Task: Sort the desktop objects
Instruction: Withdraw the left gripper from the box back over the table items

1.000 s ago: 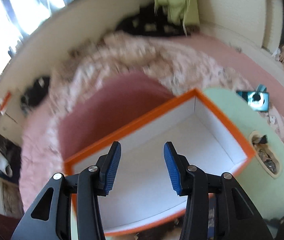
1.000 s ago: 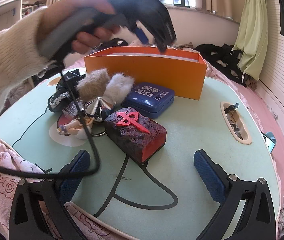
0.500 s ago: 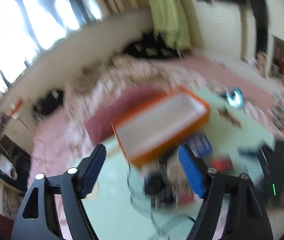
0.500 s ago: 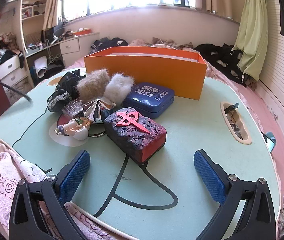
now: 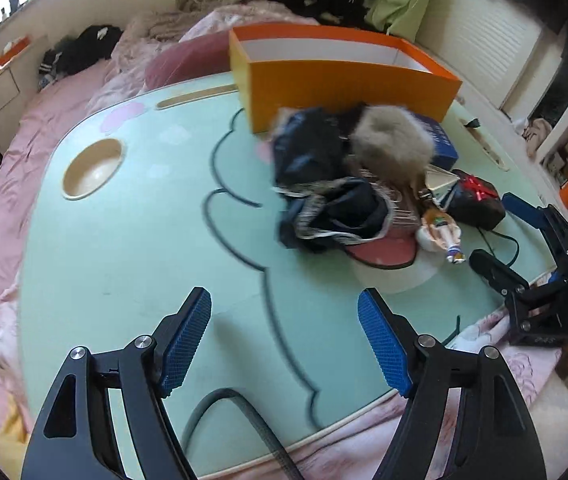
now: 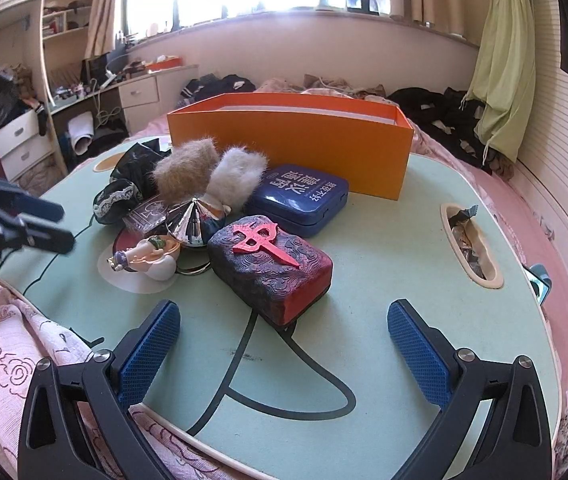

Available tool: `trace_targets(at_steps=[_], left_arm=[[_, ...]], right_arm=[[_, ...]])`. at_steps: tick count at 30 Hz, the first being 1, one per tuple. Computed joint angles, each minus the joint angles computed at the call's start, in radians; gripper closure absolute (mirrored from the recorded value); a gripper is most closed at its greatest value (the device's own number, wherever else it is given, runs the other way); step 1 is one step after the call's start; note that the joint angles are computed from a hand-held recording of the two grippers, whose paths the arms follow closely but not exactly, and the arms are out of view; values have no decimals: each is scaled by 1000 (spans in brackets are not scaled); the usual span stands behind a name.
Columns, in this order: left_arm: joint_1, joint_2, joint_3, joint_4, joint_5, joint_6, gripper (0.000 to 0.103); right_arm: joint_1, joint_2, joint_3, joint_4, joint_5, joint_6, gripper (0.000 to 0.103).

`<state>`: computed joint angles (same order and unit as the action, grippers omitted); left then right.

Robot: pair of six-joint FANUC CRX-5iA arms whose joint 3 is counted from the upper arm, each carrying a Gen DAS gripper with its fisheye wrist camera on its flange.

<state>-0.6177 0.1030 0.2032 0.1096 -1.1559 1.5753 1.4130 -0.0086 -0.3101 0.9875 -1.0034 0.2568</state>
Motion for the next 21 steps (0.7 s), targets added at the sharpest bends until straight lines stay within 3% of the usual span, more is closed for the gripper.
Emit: trace_targets(at_steps=[5, 7, 21], left_arm=[[-74, -9, -34, -120, 123, 123, 0], [-91, -29, -71, -160, 201, 174, 0], [-89, -20, -60, -155, 196, 177, 0]], right_arm=[[-1, -3, -2, -3, 7, 8, 0], [-1, -3, -2, -4, 7, 8, 0], [1, -5, -1, -8, 9, 14, 0]])
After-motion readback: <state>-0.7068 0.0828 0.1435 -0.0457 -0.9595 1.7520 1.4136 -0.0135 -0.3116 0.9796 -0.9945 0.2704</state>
